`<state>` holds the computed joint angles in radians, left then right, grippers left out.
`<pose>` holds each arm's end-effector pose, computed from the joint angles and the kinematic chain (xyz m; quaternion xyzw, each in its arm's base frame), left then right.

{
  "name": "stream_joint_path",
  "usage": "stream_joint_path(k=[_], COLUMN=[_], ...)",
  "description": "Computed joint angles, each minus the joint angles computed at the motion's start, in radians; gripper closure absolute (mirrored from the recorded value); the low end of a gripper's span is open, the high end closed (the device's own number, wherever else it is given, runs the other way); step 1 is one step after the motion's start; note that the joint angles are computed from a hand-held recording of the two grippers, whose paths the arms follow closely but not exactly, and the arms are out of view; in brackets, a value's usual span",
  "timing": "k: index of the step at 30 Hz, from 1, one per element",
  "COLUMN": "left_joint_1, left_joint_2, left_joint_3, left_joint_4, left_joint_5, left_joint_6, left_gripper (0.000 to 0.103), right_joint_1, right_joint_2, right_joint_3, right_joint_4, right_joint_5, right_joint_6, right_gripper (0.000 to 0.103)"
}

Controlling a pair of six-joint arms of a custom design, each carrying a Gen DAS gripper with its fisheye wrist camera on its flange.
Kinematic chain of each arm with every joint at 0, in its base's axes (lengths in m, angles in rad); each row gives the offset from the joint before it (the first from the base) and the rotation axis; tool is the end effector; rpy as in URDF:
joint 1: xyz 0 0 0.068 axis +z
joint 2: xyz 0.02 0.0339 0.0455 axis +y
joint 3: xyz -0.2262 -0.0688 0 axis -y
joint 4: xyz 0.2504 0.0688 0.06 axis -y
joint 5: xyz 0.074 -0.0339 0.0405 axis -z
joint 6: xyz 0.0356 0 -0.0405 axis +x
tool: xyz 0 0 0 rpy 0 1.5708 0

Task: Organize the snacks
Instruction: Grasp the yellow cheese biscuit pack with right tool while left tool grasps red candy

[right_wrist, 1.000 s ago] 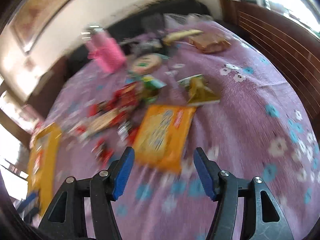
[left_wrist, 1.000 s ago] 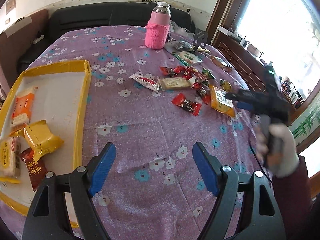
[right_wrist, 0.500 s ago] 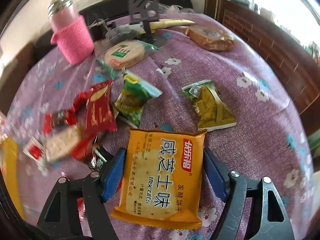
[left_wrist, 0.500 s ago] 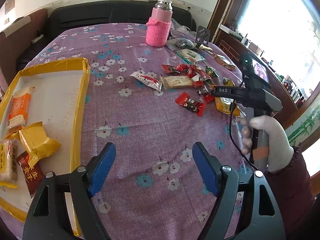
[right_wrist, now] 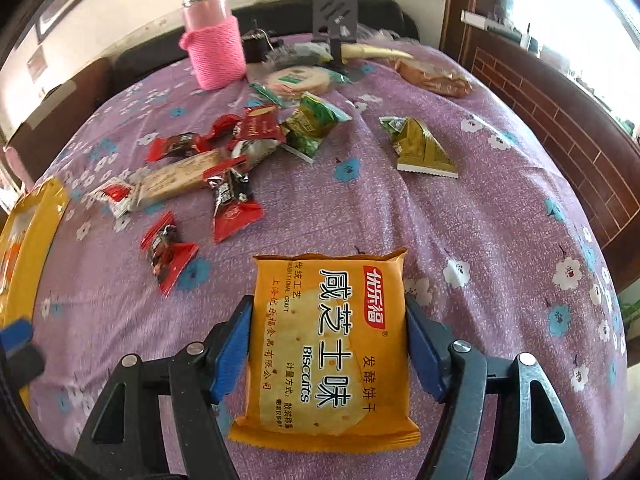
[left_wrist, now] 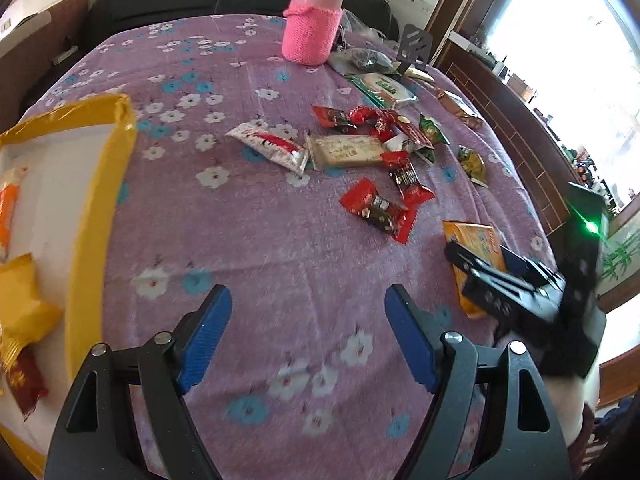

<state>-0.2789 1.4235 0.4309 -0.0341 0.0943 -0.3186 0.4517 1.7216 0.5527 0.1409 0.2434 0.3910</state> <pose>0.2207 -0.0667 0.0667 -0.0064 0.9622 -0.1224 0.2432 0.2406 0.1072 0.0372 0.0035 0.9568 0.0021 0.2907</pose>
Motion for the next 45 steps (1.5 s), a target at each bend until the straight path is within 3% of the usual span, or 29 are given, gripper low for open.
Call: stream_joint_path(k=[5,6,8,13,22,27,28,29,36,39,42,45], left_joint_1=[-0.041,-0.049,-0.056,-0.061,-0.147,-0.215,-0.226,-0.229,-0.202,-0.168,-0.131,-0.118], left_joint_2=[0.171,0.212,0.27,0.417,0.547,0.564,0.557,0.545,0.395,0.255,0.126,0.089], left_joint_3=[0.131,0.17,0.232,0.383,0.506,0.486,0.468,0.447,0.273,0.164,0.076,0.049], left_joint_4=[0.04,0.04,0.023,0.004,-0.01,0.038,0.061,0.082,0.168,0.189,0.174,0.147], left_joint_5=[-0.018,-0.023,-0.029,-0.028,-0.183,-0.296,-0.315,-0.309,-0.247,-0.208,-0.18,-0.189], left_joint_6=[-0.02,-0.018,-0.018,-0.058,-0.041,0.002,0.016,0.025,0.017,0.027,0.031,0.044], left_gripper=[0.026,0.03,0.048,0.048,0.054,0.058,0.077,0.086,0.094,0.103,0.103,0.103], right_joint_1=[-0.023,-0.027,-0.043,-0.044,-0.044,-0.043,-0.041,-0.04,-0.036,-0.039,-0.035,-0.036], right_joint_2=[-0.02,-0.025,-0.022,-0.02,-0.024,-0.025,-0.025,-0.024,-0.023,-0.021,-0.021,-0.021], right_joint_3=[-0.042,-0.047,-0.047,-0.044,-0.048,-0.048,-0.049,-0.049,-0.05,-0.049,-0.049,-0.05], right_joint_4=[0.069,0.074,0.081,0.074,0.072,0.071,0.07,0.07,0.071,0.073,0.072,0.073], right_joint_5=[-0.044,-0.052,-0.072,-0.069,-0.069,-0.067,-0.065,-0.063,-0.06,-0.061,-0.059,-0.058], right_joint_6=[-0.011,-0.014,-0.03,-0.04,-0.039,-0.038,-0.039,-0.04,-0.041,-0.051,-0.047,-0.049], right_gripper=[0.031,0.031,0.031,0.031,0.031,0.031,0.031,0.031,0.031,0.031,0.031,0.031])
